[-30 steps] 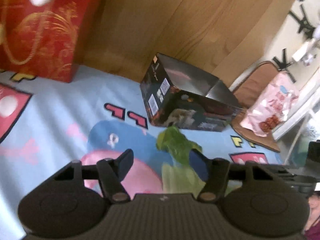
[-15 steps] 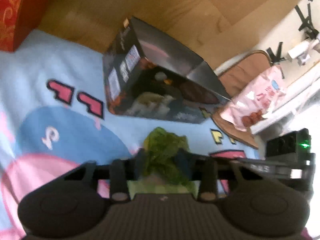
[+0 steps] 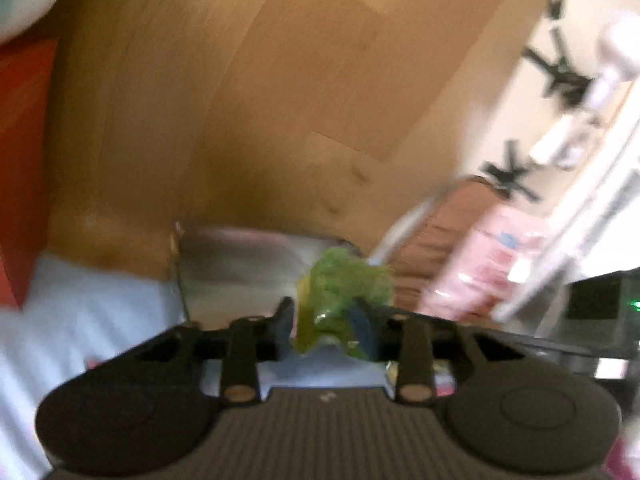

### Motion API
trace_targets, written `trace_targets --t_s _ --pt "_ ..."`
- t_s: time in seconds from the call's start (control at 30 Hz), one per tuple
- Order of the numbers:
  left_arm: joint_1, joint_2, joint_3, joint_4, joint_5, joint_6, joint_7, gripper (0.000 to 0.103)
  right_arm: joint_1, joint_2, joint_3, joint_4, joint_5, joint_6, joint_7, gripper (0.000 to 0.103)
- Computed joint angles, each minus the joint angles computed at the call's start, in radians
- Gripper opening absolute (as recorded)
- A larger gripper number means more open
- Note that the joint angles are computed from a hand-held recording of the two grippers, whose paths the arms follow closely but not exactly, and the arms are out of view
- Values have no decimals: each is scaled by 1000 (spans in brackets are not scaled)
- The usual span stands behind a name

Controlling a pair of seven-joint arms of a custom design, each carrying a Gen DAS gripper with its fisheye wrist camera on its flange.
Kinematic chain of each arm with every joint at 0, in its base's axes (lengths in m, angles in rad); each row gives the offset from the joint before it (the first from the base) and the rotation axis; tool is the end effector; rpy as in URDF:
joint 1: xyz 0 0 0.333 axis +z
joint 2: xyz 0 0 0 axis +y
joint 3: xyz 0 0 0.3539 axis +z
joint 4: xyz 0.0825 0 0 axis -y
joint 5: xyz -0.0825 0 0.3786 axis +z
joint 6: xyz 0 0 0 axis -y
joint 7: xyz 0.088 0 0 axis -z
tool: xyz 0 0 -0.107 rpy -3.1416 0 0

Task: Organize snacks
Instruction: 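Lower the green packet into the black box and open the left tool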

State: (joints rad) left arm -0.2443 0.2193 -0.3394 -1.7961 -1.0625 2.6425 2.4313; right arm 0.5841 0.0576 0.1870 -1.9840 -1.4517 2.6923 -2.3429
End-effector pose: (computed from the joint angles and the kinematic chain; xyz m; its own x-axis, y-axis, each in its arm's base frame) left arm 0.5743 -0.3288 0.5309 -0.6636 -0.6056 0.4392 -0.6681 0.2156 -0.7121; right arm 0.4085 0.4393 0.5267 -0.0779 -0.8183 -0.5694 -0.5103 0.5234 -0.6824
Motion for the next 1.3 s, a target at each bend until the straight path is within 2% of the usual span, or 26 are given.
trace_targets --t_s 0.03,0.07,0.1,0.13,0.17,0.23,0.27,0.3,0.33,0.37,0.4,0.43,0.47,0.5,0.53,0.6,0.63,0.7,0.8,0.87,0.9,0.93,1.03,1.1,1.17,1.3 --pt "-36 13 23 -2 81 79 -76 40 -1 16 0 17 66 -44 -93 42" --pt "-37 14 23 -14 92 114 -93 40 3 14 1 18 130 -107 -184 51" --pt "-3 4 1 -32 33 111 -54 40 28 11 -10 18 158 -200 -224 51" --pt "22 -10 -11 -54 -40 102 -9 40 19 -10 3 -5 130 -237 -194 51" --pt "40 -28 -14 -83 -104 95 26 40 16 -47 0 -53 63 -235 -98 51" --pt "31 -37 1 -115 -135 122 16 40 4 -99 13 -127 27 -269 35 51" --pt "15 -23 12 -114 -100 142 -38 40 -7 -108 17 -148 30 -267 64 51" --pt "2 -3 21 -103 -51 142 -97 46 -20 -108 16 -160 30 -247 87 51" --pt "13 22 14 -78 -62 101 -100 52 -36 -105 10 -171 32 -208 116 51" --pt "24 40 8 -57 -69 61 -106 52 -51 -105 3 -187 25 -157 146 51" --pt "13 51 12 -42 -33 65 -147 53 -70 -86 -9 -185 4 -76 187 51" --pt "-10 51 19 -43 21 116 -182 50 -72 -64 -11 -173 -3 -45 214 54" --pt "-35 45 26 -54 87 177 -211 50 -69 -60 3 -166 23 -69 179 54" --pt "-46 35 29 -70 136 217 -234 50 -55 -51 16 -148 83 -99 84 54" --pt "-28 16 16 -87 131 206 -233 48 -44 -49 23 -139 99 -109 48 54" --pt "45 -46 -26 -132 -25 136 -103 49 -18 -68 41 -152 50 -142 113 53" --pt "60 -97 -28 -178 -115 129 -10 51 2 -88 60 -166 53 -209 128 53" --pt "54 -187 -8 -272 -233 143 119 54 47 -118 106 -191 71 -349 134 54" --pt "44 -297 54 -405 -297 59 177 54 103 -131 155 -221 34 -369 206 55" --pt "27 -350 93 -476 -327 20 218 54 140 -117 181 -221 -9 -369 250 64" --pt "15 -379 108 -516 -357 25 260 54 162 -103 193 -210 -14 -388 240 65" --pt "2 -403 117 -550 -386 45 302 54 188 -75 207 -185 -10 -428 214 68" --pt "-25 -456 135 -621 -467 82 408 54 265 10 214 -101 -16 -556 155 89" --pt "-29 -474 141 -655 -469 96 423 54 297 48 198 -60 -27 -556 115 92" --pt "-24 -495 157 -686 -467 92 436 54 306 76 169 -14 3 -492 39 92" --pt "-11 -493 161 -708 -564 140 529 54 341 150 130 84 10 -427 -105 90"
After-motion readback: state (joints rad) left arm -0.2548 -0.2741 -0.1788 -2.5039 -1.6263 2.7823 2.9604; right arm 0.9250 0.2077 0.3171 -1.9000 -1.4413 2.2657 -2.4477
